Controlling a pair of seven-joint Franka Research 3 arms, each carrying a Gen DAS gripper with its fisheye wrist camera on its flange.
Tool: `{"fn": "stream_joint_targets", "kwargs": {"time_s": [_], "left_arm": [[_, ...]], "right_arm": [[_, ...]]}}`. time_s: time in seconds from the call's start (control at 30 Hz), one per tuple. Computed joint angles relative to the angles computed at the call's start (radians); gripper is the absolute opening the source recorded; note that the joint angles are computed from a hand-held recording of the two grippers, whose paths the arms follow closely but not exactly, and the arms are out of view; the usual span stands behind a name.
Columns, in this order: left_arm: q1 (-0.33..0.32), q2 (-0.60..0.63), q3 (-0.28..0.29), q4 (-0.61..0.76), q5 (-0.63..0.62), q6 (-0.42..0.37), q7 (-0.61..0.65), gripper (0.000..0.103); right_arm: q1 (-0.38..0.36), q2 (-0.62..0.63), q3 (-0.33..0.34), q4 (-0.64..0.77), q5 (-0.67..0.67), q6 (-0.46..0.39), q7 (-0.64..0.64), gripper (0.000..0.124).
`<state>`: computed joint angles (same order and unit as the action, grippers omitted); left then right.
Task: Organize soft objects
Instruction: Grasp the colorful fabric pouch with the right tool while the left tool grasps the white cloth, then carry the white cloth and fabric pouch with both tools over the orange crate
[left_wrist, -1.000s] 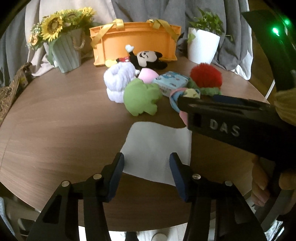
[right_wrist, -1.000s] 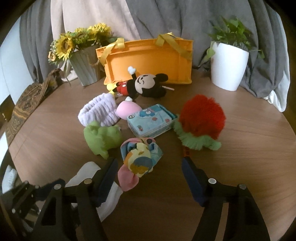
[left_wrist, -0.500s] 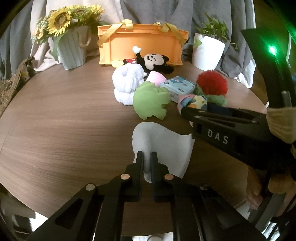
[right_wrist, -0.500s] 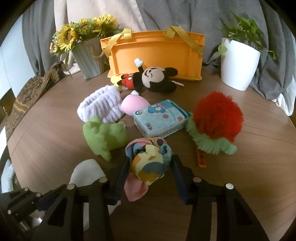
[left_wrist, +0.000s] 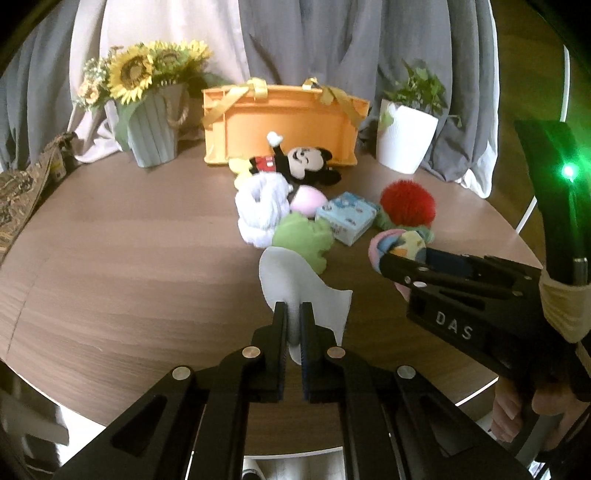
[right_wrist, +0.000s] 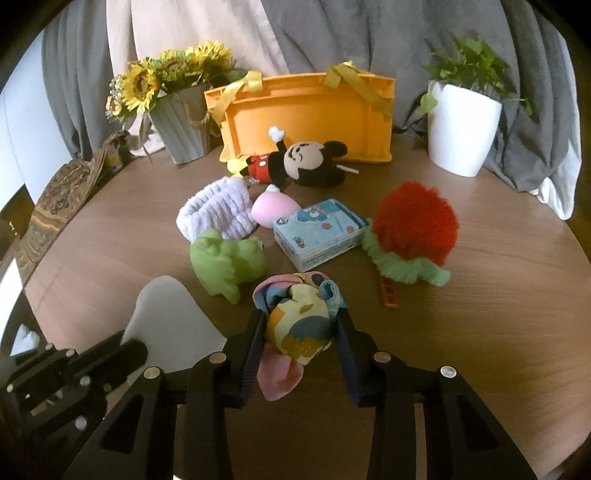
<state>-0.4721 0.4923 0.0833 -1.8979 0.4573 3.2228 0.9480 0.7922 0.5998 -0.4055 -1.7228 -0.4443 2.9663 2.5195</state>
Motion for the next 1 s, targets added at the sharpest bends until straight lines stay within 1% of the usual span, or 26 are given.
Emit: {"fn": "stream_joint_targets", "kwargs": {"time_s": [0.1, 0.17, 0.27, 0.33, 0.37, 0.5, 0.6, 0.67, 0.73, 0.77, 0.8, 0.83, 0.87, 0.9, 1.0], "left_arm": [[0.001, -0.020, 0.004, -0.015, 0.000, 0.019, 0.003, 0.008], [0.012, -0.038, -0.002, -0.025, -0.004, 0.030, 0.013, 0.008], [0.003, -0.057, 0.016, -0.034, -0.015, 0.050, 0.025, 0.008], [0.017, -0.066, 0.004, -0.033, -0.025, 0.056, 0.041, 0.008], [0.039, -0.070, -0.016, -0.030, -0.028, 0.060, 0.054, 0.008], [0.071, -0.075, -0.039, -0.011, -0.046, 0.076, 0.096, 0.008], [0.169, -0.072, -0.138, 0.017, -0.048, 0.076, 0.140, 0.008], [0.202, -0.066, -0.167, 0.040, -0.051, 0.082, 0.164, 0.008], [0.260, -0.052, -0.225, 0.069, -0.046, 0.083, 0.193, 0.008], [0.300, -0.041, -0.266, 0.088, -0.040, 0.080, 0.211, 0.008], [0.328, -0.031, -0.296, 0.104, -0.037, 0.076, 0.226, 0.008], [0.378, -0.014, -0.350, 0.129, -0.030, 0.066, 0.247, 0.008], [0.414, 0.000, -0.388, 0.149, -0.028, 0.058, 0.266, 0.008], [0.434, 0.008, -0.411, 0.161, -0.030, 0.054, 0.280, 0.008], [0.543, 0.058, -0.536, 0.219, -0.028, 0.033, 0.355, 0.008]], "right_arm": [[0.033, -0.022, -0.031, -0.015, -0.022, -0.003, 0.032, 0.039], [0.047, -0.037, -0.043, -0.022, -0.040, -0.005, 0.058, 0.039], [0.067, -0.055, -0.058, -0.020, -0.080, -0.018, 0.106, 0.039], [0.069, -0.065, -0.057, -0.012, -0.111, -0.030, 0.136, 0.039], [0.069, -0.071, -0.056, -0.008, -0.128, -0.037, 0.152, 0.039], [0.059, -0.083, -0.040, 0.022, -0.191, -0.069, 0.204, 0.039], [0.048, -0.086, -0.025, 0.053, -0.238, -0.101, 0.244, 0.039], [0.035, -0.088, -0.010, 0.077, -0.266, -0.118, 0.269, 0.039], [0.020, -0.083, 0.007, 0.109, -0.293, -0.137, 0.287, 0.039], [0.013, -0.079, 0.015, 0.126, -0.306, -0.148, 0.295, 0.039], [0.005, -0.075, 0.024, 0.143, -0.318, -0.158, 0.303, 0.039], [-0.004, -0.068, 0.035, 0.162, -0.328, -0.167, 0.308, 0.039], [-0.015, -0.059, 0.047, 0.184, -0.336, -0.177, 0.312, 0.039], [-0.025, -0.048, 0.059, 0.211, -0.343, -0.191, 0.315, 0.039], [-0.051, -0.020, 0.089, 0.280, -0.367, -0.231, 0.331, 0.039]]}}
